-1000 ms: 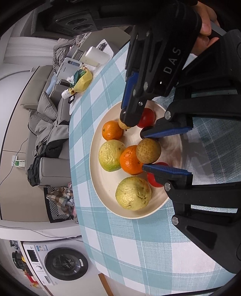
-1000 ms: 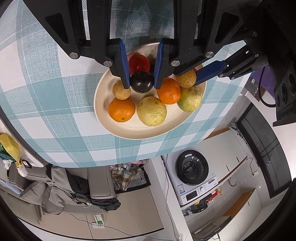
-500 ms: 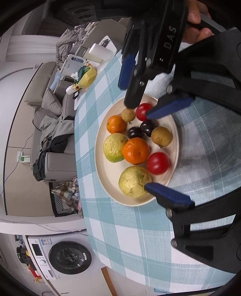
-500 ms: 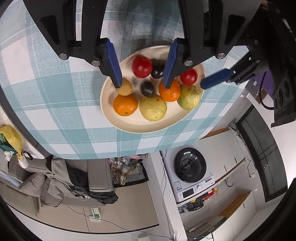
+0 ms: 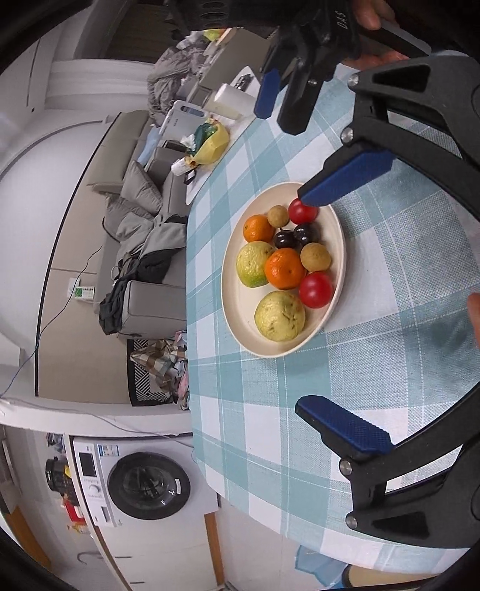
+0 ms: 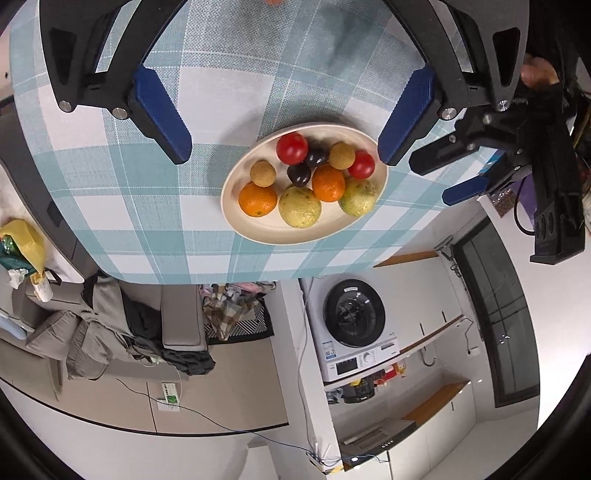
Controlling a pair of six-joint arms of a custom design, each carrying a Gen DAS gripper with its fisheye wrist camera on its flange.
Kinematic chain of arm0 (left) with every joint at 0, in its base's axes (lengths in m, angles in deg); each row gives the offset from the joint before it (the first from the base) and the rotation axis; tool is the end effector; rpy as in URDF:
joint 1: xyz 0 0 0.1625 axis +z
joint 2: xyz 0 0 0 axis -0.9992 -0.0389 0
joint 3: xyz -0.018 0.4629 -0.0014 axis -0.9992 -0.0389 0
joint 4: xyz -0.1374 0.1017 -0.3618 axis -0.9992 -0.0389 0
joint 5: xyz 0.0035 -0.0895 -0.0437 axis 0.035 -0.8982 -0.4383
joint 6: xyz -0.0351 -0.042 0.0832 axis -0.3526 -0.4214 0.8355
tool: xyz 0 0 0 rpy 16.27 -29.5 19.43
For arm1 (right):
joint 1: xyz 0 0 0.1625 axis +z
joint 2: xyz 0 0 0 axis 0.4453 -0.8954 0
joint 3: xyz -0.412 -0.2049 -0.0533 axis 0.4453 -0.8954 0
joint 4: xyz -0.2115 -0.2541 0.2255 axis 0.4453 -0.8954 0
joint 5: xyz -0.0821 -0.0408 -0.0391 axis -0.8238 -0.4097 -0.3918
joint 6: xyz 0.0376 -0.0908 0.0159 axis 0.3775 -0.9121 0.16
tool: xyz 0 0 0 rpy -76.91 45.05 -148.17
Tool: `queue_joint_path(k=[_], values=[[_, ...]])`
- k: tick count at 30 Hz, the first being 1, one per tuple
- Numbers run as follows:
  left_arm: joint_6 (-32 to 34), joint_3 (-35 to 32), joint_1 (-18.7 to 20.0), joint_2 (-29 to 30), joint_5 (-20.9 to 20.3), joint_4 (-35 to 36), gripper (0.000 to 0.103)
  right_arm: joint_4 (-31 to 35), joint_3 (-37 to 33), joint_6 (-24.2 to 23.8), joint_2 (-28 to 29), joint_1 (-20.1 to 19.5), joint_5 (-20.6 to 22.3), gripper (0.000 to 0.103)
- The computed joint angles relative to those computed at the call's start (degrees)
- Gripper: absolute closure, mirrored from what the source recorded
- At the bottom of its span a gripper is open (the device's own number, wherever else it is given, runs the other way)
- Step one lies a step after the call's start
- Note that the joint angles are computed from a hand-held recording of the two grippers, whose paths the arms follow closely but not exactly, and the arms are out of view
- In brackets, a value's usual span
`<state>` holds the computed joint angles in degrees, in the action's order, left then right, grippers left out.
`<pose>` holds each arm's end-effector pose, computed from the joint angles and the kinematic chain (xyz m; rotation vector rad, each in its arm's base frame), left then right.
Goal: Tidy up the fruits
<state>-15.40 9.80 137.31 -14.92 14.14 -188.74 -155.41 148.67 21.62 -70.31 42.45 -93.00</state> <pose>-0.3183 -0.6684 -0.0685 0.8267 2.3822 -1.0829 -0.0896 -0.6361 0.3494 0.6092 -2.4050 1.1368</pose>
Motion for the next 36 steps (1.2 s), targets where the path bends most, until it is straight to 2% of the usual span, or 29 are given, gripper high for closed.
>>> queue_joint_path(k=[9,14,19,27,36], values=[[-4.3,3.2,0.8,-1.7,-2.7,-0.9,0.001,-2.4,2.0,-4.0,0.2,-0.5,1.9,0.000],[-0.7,3.5,0.1,-0.5,-1.6,-5.0,0.001,-4.6,2.8,-4.7,0.3,-1.2,3.9,0.000],[2.5,3.1,-0.7,0.5,-0.3,-7.1,0.001,-6.7,2.9,-4.8,1.0,-1.4,3.8,0.000],[3.9,3.0,-1.1,0.9,0.4,-7.9,0.001,-6.1,3.0,-5.7,0.7,-1.7,5.4,0.000],[4.5,3.0,-1.3,1.1,0.8,-8.8,0.001,-6.7,3.2,-4.2,0.5,-2.4,7.2,0.000]])
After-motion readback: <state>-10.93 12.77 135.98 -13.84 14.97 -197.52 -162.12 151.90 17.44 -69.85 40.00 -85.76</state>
